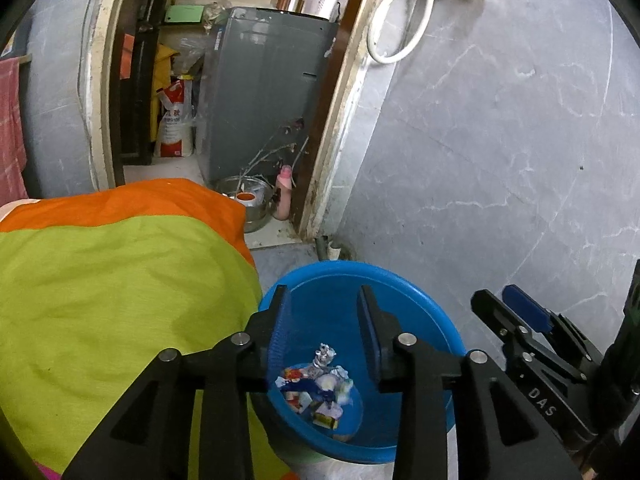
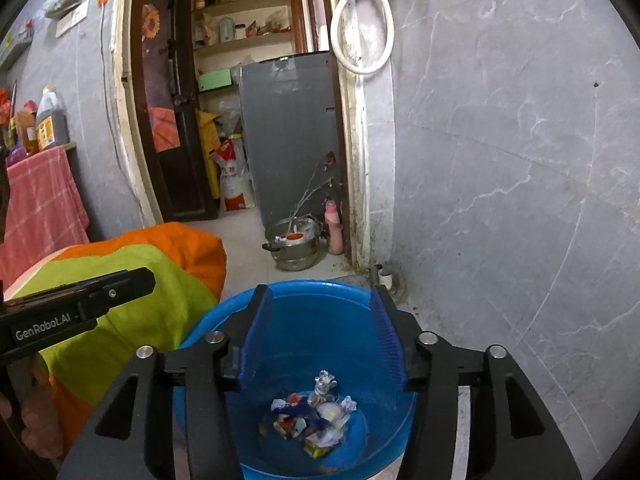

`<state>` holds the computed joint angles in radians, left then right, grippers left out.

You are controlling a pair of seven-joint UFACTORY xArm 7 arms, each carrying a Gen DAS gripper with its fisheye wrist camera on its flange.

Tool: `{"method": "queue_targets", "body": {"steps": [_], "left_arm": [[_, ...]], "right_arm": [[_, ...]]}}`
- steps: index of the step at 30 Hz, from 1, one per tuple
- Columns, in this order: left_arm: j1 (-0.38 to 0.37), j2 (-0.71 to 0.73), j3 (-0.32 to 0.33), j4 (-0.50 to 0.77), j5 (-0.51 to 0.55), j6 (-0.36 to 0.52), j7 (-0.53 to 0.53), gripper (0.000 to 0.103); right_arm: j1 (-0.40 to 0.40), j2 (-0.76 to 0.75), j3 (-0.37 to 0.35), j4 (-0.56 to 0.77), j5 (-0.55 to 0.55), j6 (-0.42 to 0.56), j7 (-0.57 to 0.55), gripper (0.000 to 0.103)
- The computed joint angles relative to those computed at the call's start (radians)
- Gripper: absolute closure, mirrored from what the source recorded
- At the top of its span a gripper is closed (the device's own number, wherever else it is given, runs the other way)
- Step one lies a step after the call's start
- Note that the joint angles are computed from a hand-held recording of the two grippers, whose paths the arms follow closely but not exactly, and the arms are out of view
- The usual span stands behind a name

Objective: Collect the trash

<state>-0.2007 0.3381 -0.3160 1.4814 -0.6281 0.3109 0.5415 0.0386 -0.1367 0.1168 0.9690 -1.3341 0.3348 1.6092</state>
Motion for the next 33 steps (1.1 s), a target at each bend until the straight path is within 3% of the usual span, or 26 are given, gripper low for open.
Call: {"method": "queue_targets", "body": {"steps": [3, 6, 7, 11, 14, 20, 26, 33], "left_arm": [[0.008, -0.009, 0.000, -0.005, -0.011, -0.009, 0.004, 0.065], [0.027, -0.026, -0.010, -0.019, -0.045, -0.029, 0.033, 0.052], [0.030, -0.033, -0.010, -0.025, -0.054, -0.038, 0.040, 0.044], [0.060, -0.062, -0.030, -0.052, -0.133, -0.069, 0.106, 0.017], [0.066, -0.088, -0.029, -0.073, -0.195, -0.103, 0.157, 0.006], [0.057, -0.149, -0.012, -0.128, -0.278, -0.160, 0.259, 0.002], [0.043, -0.216, 0.009, -0.180, -0.440, -0.186, 0.431, 0.002], [-0.001, -0.299, 0.074, -0.230, -0.681, -0.193, 0.650, 0.002]], "right_arm": [[0.003, -0.011, 0.005, 0.003, -0.006, 0.015, 0.005, 0.051], [0.004, -0.018, 0.011, 0.007, -0.013, 0.026, 0.016, 0.042], [0.004, -0.022, 0.014, 0.008, -0.019, 0.031, 0.023, 0.036], [0.011, -0.037, 0.026, 0.014, -0.014, 0.055, 0.025, 0.029], [0.016, -0.053, 0.035, 0.013, -0.006, 0.076, 0.019, 0.025], [0.018, -0.100, 0.062, 0.000, 0.012, 0.108, 0.016, 0.013], [0.016, -0.155, 0.098, -0.017, 0.023, 0.136, 0.027, 0.001], [0.022, -0.214, 0.151, -0.031, 0.073, 0.174, 0.001, 0.000]]}}
